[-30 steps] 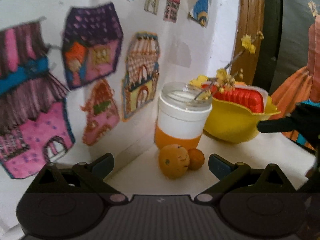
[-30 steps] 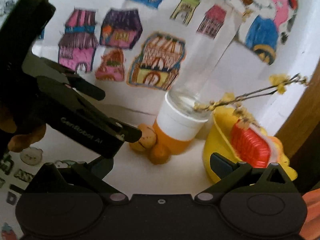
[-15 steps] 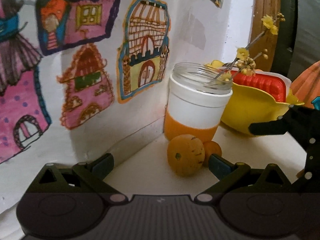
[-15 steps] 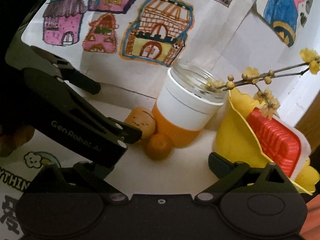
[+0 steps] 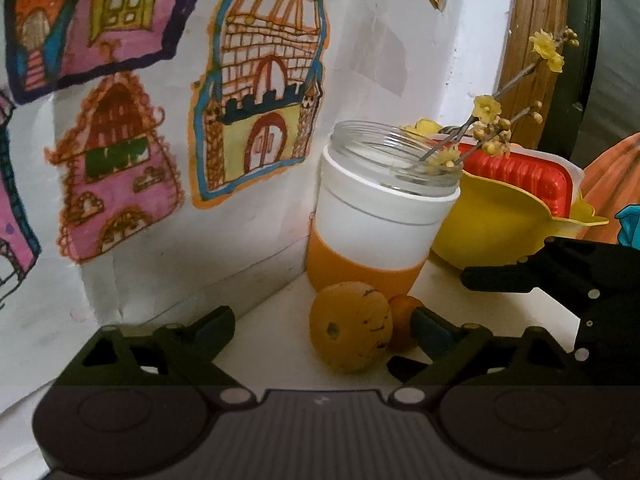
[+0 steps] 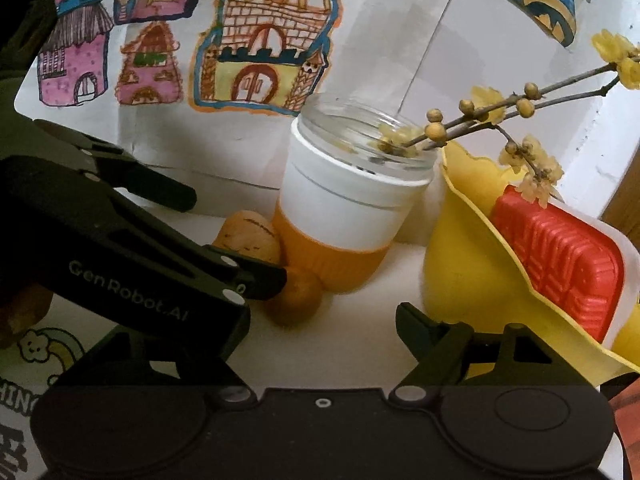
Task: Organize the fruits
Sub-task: 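Grasp the tan spotted fruit with the left tool while the right tool grasps the small brown fruit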
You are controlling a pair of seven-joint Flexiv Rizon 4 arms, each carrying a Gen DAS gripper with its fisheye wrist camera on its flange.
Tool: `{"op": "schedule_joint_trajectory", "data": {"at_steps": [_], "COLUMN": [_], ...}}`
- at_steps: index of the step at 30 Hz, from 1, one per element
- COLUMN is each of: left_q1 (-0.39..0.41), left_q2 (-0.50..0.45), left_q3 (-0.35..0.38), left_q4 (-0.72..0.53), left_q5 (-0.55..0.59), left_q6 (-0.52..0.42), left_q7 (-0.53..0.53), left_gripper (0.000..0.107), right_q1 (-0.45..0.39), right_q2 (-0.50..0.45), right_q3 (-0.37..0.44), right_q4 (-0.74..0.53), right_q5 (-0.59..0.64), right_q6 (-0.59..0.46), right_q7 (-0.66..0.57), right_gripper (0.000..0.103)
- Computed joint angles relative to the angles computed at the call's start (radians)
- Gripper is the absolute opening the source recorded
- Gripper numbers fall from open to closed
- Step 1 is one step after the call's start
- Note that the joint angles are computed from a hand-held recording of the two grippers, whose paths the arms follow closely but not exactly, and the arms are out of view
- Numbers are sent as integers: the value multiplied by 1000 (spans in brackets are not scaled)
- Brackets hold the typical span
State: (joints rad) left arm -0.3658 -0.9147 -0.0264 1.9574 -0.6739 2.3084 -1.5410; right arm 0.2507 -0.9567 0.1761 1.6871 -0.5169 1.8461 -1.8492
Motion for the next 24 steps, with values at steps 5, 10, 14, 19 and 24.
{"op": "schedule_joint_trajectory", "data": {"at_steps": [5,10,14,19,24], "left_q1": [30,68,114,138,150], "left_q2": [2,10,9,8,9], "left_q3": [-14,-28,-50,-54,-57], "left_q4": [-3,4,9,17,22], "left_q5": [47,116,210,283,314], "left_q6": [-9,-22,-15,0,7], "left_q7": [-26,-69,-116,-152,-175], "left_gripper": [92,89,80,71,67], "right_q1": [-7,4,0,11,5], "right_q2": [-17,-29,-30,-36,-49], "right_q3": [10,2,9,2,11], "right_q4": [-16,-17,-3,1,-12], "right_q5": [-10,-4,-20,-21,-36], "right_q6": [12,44,58,77,76], "right_q7": [-8,0,1,13,27], "right_gripper": [72,54,42,37,34]}}
